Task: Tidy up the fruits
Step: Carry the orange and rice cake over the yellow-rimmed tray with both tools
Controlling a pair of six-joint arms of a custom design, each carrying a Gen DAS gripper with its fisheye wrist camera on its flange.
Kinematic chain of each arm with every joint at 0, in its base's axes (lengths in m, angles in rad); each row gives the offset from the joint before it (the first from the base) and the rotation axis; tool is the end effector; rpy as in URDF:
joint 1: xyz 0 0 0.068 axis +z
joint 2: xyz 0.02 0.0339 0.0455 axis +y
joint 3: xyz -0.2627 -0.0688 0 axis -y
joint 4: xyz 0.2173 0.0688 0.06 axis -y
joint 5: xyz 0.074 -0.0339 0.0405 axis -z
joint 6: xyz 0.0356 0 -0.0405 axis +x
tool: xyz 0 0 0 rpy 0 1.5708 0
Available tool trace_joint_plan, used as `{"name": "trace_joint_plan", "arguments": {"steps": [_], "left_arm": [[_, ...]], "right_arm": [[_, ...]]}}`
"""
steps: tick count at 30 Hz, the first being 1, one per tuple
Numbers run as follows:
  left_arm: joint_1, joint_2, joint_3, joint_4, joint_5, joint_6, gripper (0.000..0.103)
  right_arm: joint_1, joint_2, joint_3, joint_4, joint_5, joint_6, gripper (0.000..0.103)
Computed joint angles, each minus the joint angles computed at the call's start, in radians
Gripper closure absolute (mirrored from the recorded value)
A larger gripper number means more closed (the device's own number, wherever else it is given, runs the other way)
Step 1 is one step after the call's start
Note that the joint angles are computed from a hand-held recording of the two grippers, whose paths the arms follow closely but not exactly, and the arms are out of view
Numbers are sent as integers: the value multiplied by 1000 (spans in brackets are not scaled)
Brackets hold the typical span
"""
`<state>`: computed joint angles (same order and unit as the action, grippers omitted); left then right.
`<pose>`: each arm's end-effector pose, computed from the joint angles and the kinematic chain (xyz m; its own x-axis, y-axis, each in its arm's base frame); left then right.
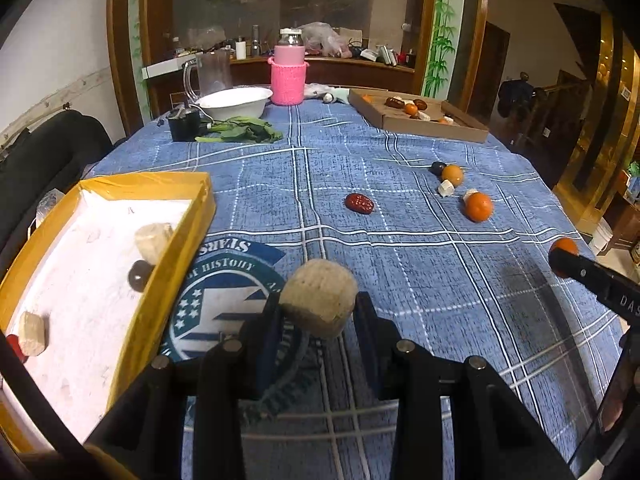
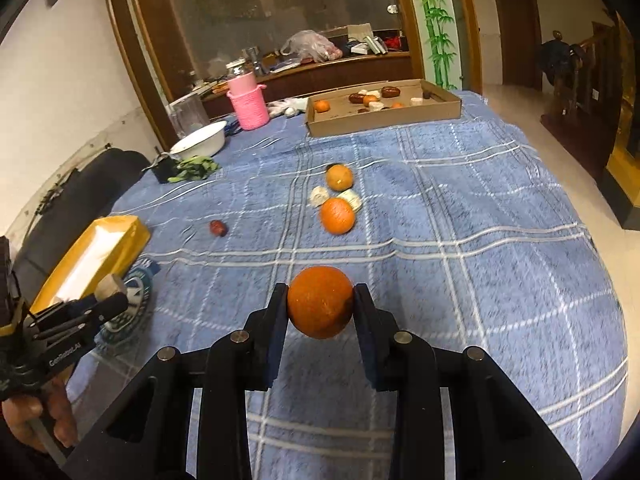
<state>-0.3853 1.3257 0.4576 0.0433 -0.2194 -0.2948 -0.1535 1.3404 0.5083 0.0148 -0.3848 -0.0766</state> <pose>0.2033 -0.0741 0.1614 -0.7180 -0.0148 -0.6959 0.0223 0.9988 -0.0443 0.2233 -0.0210 0.1710 -0.7100 0.0381 -0.7031 -0.1669 0.9610 0.2206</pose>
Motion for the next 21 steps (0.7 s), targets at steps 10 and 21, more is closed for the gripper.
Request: {"name": "trace_joint_plan", "arguments": {"steps": [10,21], "left_arm": [[31,-224,-50,-132,-20,3,65],[339,-393,-55,-264,75,110,65]], "right_arm": [[88,-152,-65,-57,0,56,72],[319,-231,-38,-81,70,150,72]]}}
